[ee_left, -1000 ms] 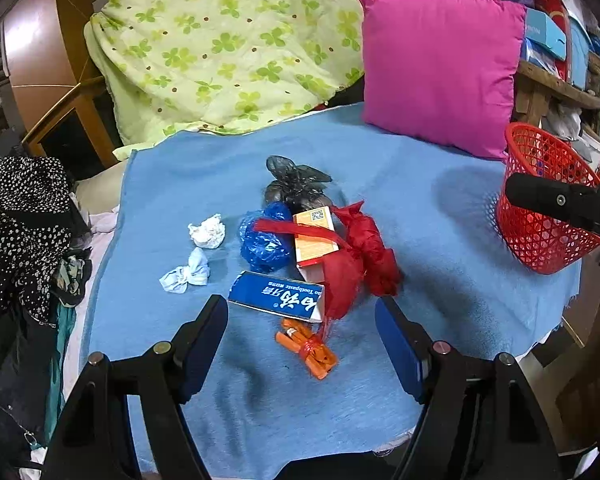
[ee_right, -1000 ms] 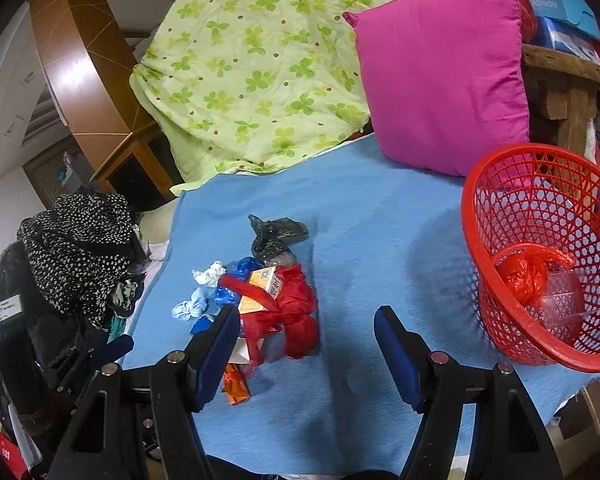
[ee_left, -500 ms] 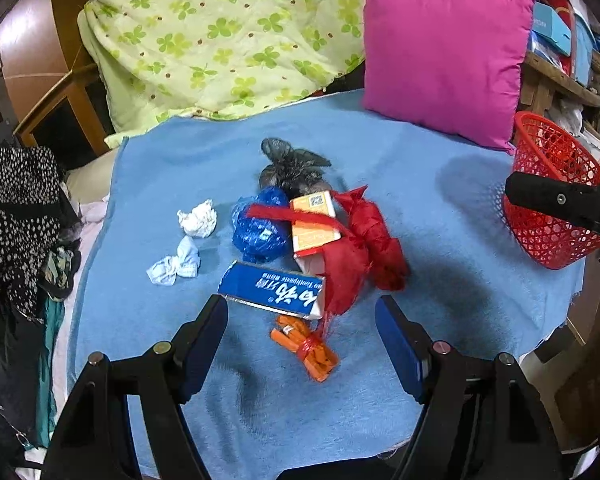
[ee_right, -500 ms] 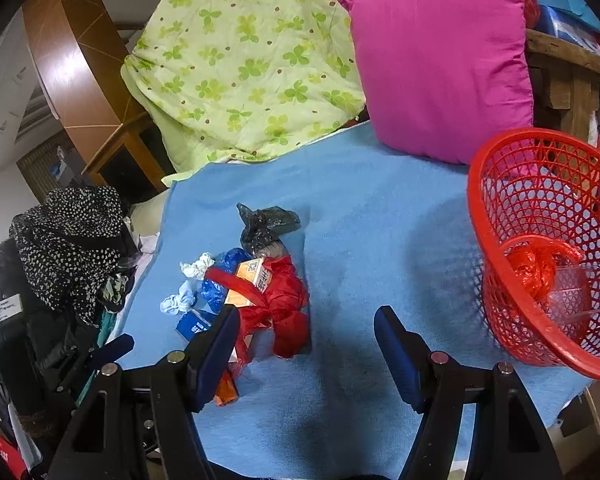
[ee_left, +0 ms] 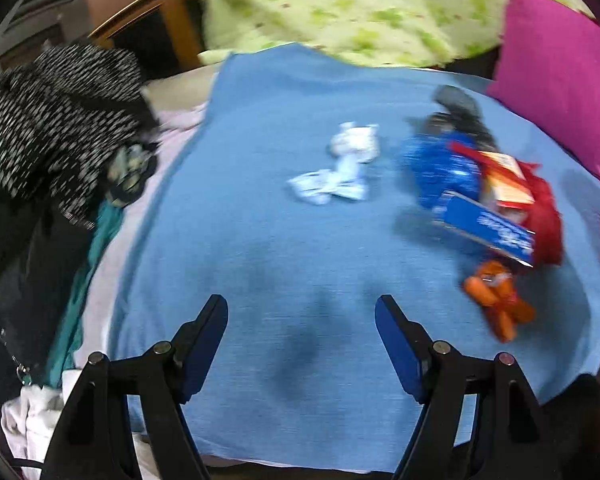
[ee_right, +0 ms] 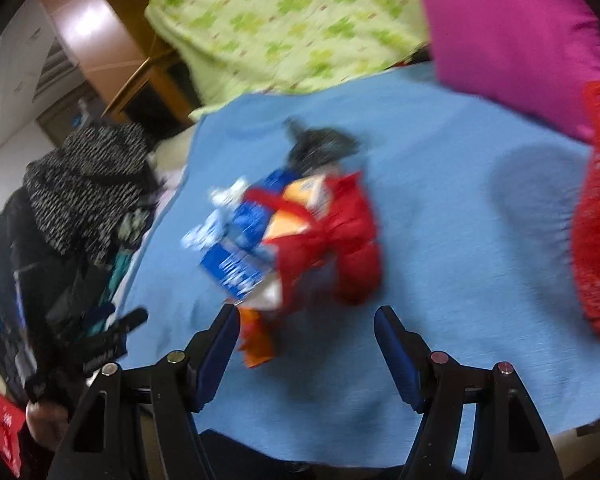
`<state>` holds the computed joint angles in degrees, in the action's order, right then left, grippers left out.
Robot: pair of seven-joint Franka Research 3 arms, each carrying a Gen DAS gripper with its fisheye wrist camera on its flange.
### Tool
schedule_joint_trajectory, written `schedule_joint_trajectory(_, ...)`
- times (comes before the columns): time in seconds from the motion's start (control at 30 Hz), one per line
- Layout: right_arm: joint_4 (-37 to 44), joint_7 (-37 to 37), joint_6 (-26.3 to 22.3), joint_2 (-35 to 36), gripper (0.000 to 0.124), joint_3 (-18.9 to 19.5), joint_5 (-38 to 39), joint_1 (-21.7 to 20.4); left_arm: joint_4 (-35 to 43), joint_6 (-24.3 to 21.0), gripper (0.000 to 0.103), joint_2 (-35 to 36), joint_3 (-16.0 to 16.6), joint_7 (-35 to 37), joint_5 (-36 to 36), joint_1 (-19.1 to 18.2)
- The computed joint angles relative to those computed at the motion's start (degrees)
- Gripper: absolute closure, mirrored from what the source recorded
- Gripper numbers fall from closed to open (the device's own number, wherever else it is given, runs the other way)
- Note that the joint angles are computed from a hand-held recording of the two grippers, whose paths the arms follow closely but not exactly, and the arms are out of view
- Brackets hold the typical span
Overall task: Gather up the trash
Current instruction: 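Grasp the blue toothpaste box with the left tool while the right tool grasps the orange wrapped item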
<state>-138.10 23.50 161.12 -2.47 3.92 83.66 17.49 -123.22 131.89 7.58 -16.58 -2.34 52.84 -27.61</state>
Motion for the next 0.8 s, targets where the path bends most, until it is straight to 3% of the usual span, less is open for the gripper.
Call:
schedule_joint_trajectory(0.1, 1.36, -0.77, -2.44, 2.50, 0.050, 0.89, -0.87, 0.81, -2.07, 1.35, 0.026, -1.41, 0.48, -1.42, -0.19, 0.93)
schedule_joint_trajectory(0.3, 6.08, -0.72, -2.08, 10.07, 0.052, 3.45, -3.76, 2.12, -2.66, 5.83, 0.026, -1.23, 0.58, -1.93, -0.98, 2.20)
schedule_joint_trajectory(0.37, 8.02, -0.52, -0.63, 12.79, 0.061, 4.39, -4.93, 2.53, -2.31, 6.51, 0.026, -0.84, 0.72, -1.58, -1.06, 2.35)
schedule_joint_trajectory(0.43, 10.06, 1.61, 0.00, 15.55, 0.084, 5.02, -8.31, 2.69, -2.05, 7.56, 0.026, -0.60, 0.93, -1.37, -1.30, 2.57)
schedule_joint_trajectory(0.5, 11.05, 1.42, 3.38, 17.21, 0.090, 6.14, -9.31, 2.82, -1.94, 8.79, 0.026, -0.62, 1.10, -1.23, -1.61, 2.79)
schedule_joint_trajectory(0.67, 9.46, -4.75, 2.96, 14.78, 0.095, 7.66, -3.89, 0.47, -0.10, 13.17, 0.026, 0.84, 1.52, 0.22, -3.37, 3.43)
schedule_joint_trajectory(0.8, 5.43, -4.78, -2.16, 10.63, 0.095, 5.19, -4.05, -1.15, 3.12, 19.09, 0.026, 4.07, 1.91, 3.44, -6.62, 3.62)
